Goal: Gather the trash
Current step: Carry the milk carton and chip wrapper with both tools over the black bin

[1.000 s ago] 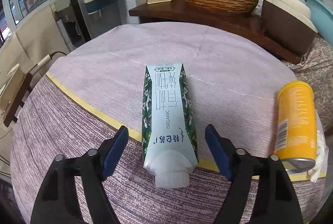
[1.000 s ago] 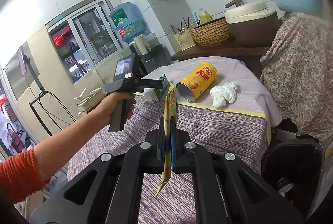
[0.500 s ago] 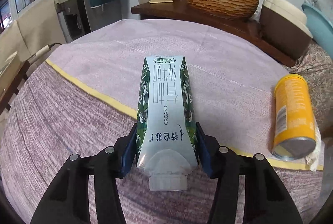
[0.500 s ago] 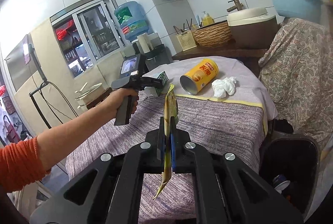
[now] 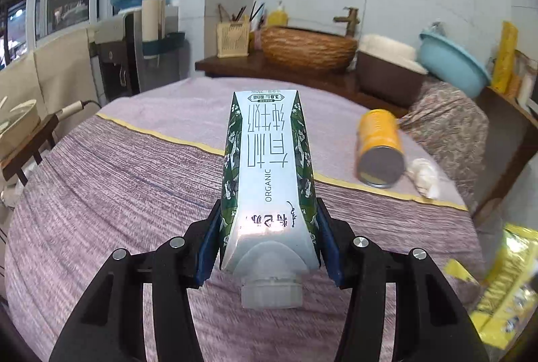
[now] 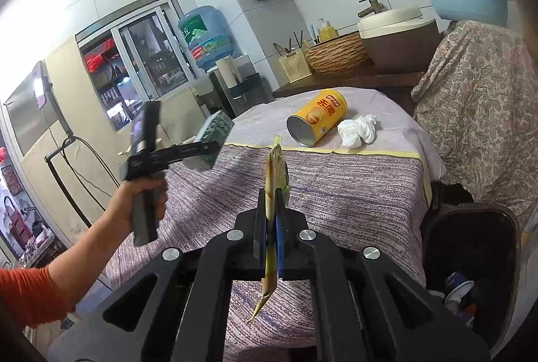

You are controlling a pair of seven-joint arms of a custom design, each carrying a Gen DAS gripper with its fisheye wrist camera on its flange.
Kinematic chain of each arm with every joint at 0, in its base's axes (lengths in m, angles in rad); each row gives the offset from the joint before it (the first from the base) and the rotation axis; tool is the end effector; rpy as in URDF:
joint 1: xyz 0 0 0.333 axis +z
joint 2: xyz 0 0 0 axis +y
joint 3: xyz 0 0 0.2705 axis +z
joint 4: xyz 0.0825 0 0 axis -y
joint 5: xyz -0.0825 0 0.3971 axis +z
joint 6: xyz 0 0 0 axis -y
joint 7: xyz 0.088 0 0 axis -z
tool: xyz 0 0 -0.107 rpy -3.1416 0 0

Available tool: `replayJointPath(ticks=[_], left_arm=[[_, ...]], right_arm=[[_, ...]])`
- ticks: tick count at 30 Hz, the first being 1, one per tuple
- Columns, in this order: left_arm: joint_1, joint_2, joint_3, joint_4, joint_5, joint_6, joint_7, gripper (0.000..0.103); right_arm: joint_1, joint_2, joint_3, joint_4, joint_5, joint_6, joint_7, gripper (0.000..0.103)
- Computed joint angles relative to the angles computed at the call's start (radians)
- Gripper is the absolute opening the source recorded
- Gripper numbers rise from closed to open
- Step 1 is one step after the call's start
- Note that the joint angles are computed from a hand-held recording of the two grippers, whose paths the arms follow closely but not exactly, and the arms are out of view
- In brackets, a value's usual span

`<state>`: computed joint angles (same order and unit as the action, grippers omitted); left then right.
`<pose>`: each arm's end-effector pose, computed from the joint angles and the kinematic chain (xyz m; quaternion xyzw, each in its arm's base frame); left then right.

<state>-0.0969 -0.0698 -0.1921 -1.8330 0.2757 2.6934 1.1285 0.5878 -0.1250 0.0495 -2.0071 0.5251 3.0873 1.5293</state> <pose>0.5787 -0.1851 0.6181 -0.6153 0.6418 -0.3579 0.2853 0.4893 0.3129 0.6021 -0.6302 0.5275 -0.1189 0.5572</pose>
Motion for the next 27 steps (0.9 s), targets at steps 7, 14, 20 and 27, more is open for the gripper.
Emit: replayJointPath(ticks=[7,14,20,27], left_arm=[[0.007,-0.205,-0.051,-0.236,-0.083,0.150,0.014,0.051],[-0.029,-0.286,-0.107,-0.332,-0.150,0.246,0.053,0.051],[-0.074,-0.261,-0.146,-0.325,-0.235,0.295,0.104,0.051],[-0.177,-0.167,-0.144,-0.274,-0.328,0.316,0.197,0.051]], right_arm=[[-0.003,-0.026,0.006,-0.047,-0.061,0.028,0.077,0.005],[-0.100,-0.099,0.069,-0.138,-0.290,0.069,0.318,0.005],[-0.266,-0.226,0.170,-0.256,-0.451,0.075,0.517,0.005],[-0.483,-0.426,0.279,-0.436,-0.573,0.003,0.736,0.005]])
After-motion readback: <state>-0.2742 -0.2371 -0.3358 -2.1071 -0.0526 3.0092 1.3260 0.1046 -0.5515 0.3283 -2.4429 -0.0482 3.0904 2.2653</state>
